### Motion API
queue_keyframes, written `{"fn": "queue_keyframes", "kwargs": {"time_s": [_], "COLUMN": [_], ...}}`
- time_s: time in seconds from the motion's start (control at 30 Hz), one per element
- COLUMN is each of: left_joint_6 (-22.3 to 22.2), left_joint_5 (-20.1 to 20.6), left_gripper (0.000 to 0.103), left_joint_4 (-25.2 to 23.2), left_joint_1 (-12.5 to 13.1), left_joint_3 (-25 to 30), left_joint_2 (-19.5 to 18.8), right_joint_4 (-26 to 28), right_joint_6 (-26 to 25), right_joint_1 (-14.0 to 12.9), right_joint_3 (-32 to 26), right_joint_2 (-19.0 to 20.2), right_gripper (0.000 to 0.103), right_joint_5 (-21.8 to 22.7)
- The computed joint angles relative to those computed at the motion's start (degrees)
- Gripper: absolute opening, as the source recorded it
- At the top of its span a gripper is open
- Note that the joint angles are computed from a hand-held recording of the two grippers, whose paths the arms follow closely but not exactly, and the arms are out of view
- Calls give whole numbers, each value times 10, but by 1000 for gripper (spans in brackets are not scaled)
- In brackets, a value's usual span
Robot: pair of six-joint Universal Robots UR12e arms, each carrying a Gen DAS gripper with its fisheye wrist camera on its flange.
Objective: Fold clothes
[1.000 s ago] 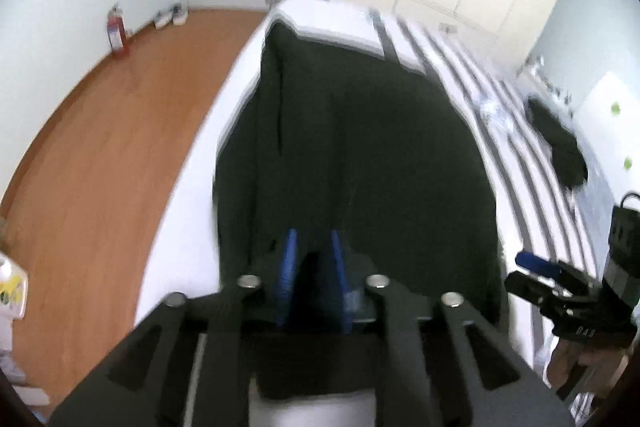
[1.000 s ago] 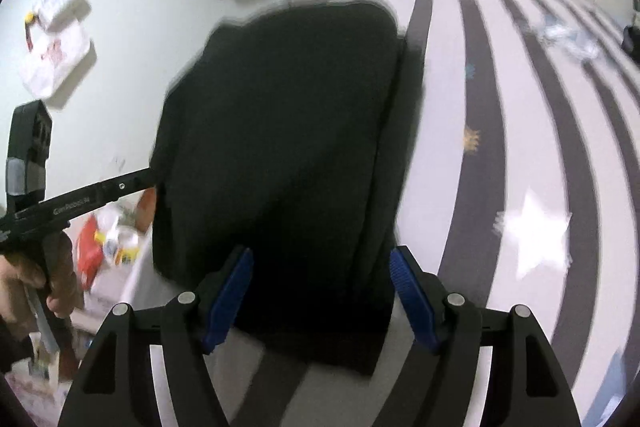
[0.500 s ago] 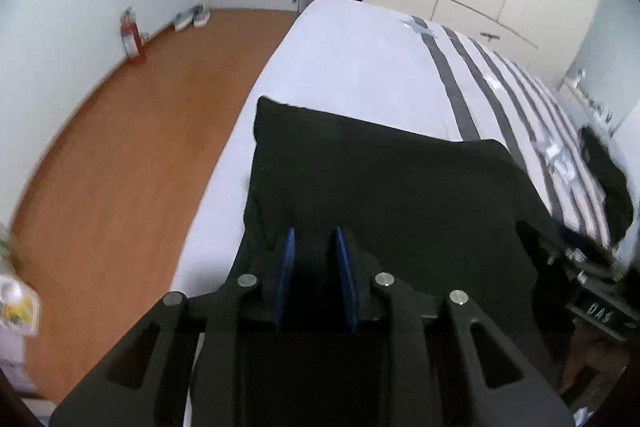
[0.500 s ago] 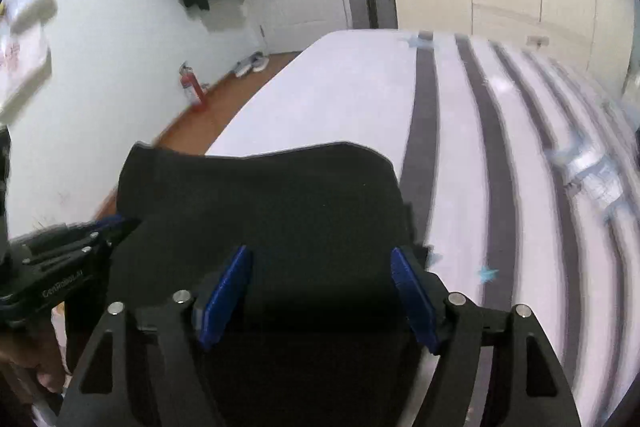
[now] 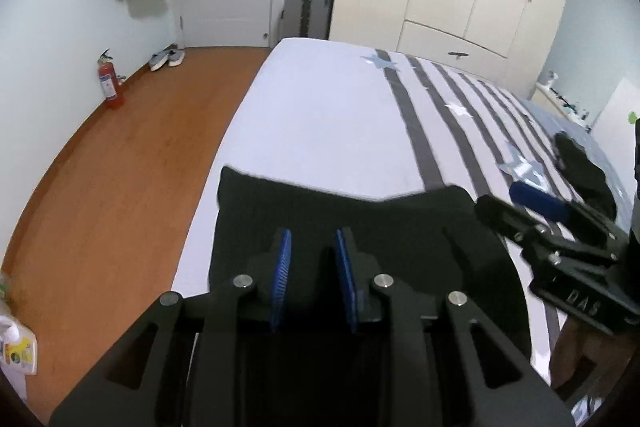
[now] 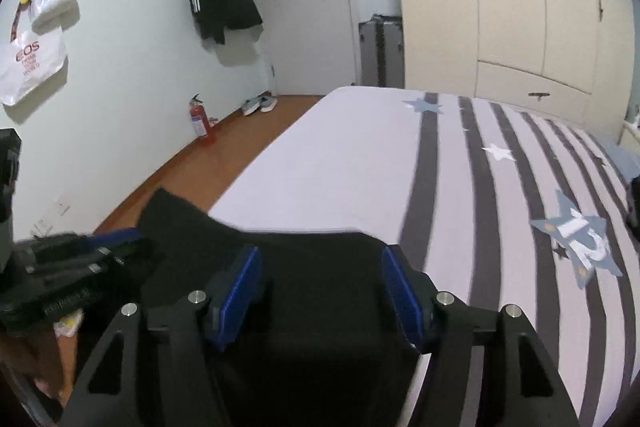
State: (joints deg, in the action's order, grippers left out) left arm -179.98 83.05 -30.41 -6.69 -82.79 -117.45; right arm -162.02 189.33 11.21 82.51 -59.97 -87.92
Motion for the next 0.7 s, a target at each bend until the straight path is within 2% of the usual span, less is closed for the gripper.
{"fn": "queue_keyframes", "kwargs": {"time_s": [0.07,0.13,0.2,0.33,0.4,0.47,0.57,0.63,0.7], "left_joint_6": [-7,1,-3,-31,-33,-17,-14,-11,-8], "left_joint_5": [9,16,13,-1,-6,9,3,-27,-58], "left_gripper": [20,20,19,3,3,2,3,3,3], "left_joint_4": [-23,-42,-45,-53,-56,-43,7,42,54], "left_joint_1": [-1,-1,3,17,20,14,11,11,10], "left_joint_3": [26,39,45,50,46,37,10,-21,-50], "left_joint_2": [-19,-33,-40,-45,-42,-32,-7,17,39], "right_joint_4": [39,81,94,77,77,78,47,18,-10], "right_joint_6": [10,7,-12,0,16,20,19,13,7], "right_joint_1": [1,2,3,-1,-5,-8,-8,-8,-7], "right_joint_3": [-24,-38,-39,-30,-27,-24,-10,9,34], "right_joint_2": [14,27,37,42,41,36,22,4,-16], "right_gripper": [59,54,51,52,56,56,55,52,52], "right_joint_5": [-1,-7,-13,-16,-9,-3,-11,-11,3]}}
